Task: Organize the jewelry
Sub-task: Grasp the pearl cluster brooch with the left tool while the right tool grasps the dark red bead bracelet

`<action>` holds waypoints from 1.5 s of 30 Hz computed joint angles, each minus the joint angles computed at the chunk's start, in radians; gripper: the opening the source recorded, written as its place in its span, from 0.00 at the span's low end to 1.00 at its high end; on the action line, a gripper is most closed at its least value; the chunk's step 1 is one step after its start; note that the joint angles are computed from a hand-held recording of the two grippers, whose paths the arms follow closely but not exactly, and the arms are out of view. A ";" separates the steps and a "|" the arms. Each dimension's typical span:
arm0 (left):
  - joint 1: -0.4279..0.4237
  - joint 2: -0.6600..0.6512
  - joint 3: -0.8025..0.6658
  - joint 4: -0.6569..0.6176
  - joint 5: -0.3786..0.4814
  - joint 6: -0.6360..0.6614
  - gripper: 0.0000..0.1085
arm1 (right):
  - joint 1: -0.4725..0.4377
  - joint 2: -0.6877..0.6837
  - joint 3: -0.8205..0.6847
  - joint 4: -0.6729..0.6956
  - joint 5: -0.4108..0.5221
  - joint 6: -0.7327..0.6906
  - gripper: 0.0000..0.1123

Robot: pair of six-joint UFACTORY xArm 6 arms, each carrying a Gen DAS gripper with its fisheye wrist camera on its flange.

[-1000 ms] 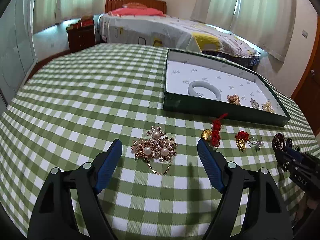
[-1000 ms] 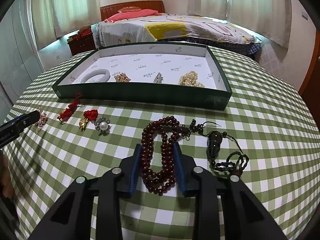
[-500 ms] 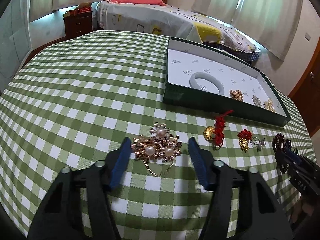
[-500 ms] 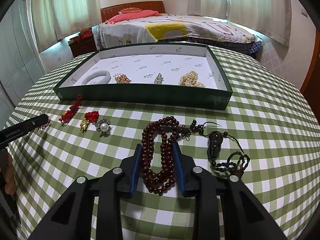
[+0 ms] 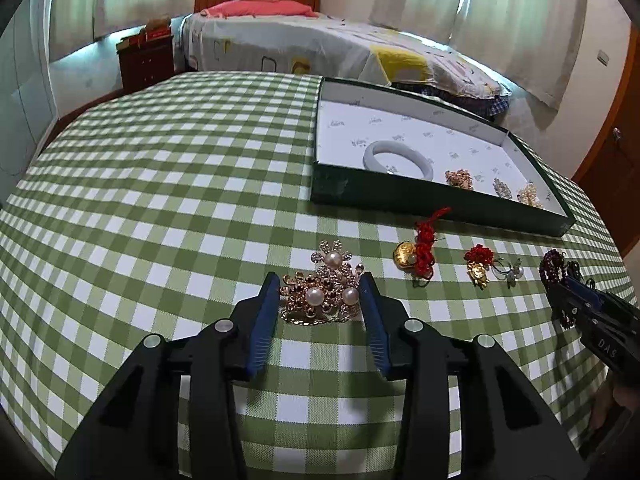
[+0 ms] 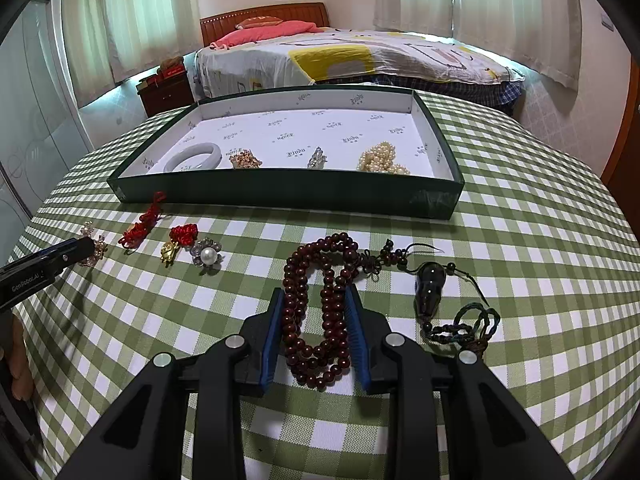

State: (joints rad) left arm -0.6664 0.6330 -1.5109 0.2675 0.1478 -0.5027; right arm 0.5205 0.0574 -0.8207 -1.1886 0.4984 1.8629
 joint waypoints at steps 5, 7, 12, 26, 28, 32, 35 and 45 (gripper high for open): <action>0.000 -0.008 0.003 0.101 -0.022 -0.053 0.14 | 0.000 0.000 0.000 -0.001 -0.001 0.002 0.27; 0.000 -0.004 -0.004 0.108 -0.017 -0.054 0.14 | 0.001 0.001 -0.002 0.000 0.000 0.001 0.27; -0.005 -0.002 -0.005 0.026 -0.019 0.010 0.14 | 0.000 0.000 0.000 -0.001 0.000 0.001 0.27; -0.005 0.024 -0.047 -0.216 0.007 0.169 0.53 | -0.002 -0.002 0.003 -0.005 -0.005 0.006 0.27; -0.007 0.039 -0.074 -0.258 0.028 0.211 0.53 | -0.001 -0.002 0.001 -0.005 -0.006 0.007 0.27; -0.015 0.072 -0.128 -0.337 0.077 0.294 0.53 | -0.002 -0.002 0.001 -0.006 -0.007 0.008 0.27; -0.016 0.073 -0.131 -0.302 0.082 0.278 0.35 | -0.001 -0.001 0.001 -0.006 -0.007 0.011 0.27; -0.023 0.047 -0.083 -0.230 0.037 0.246 0.09 | -0.002 -0.003 0.002 -0.008 -0.009 0.012 0.27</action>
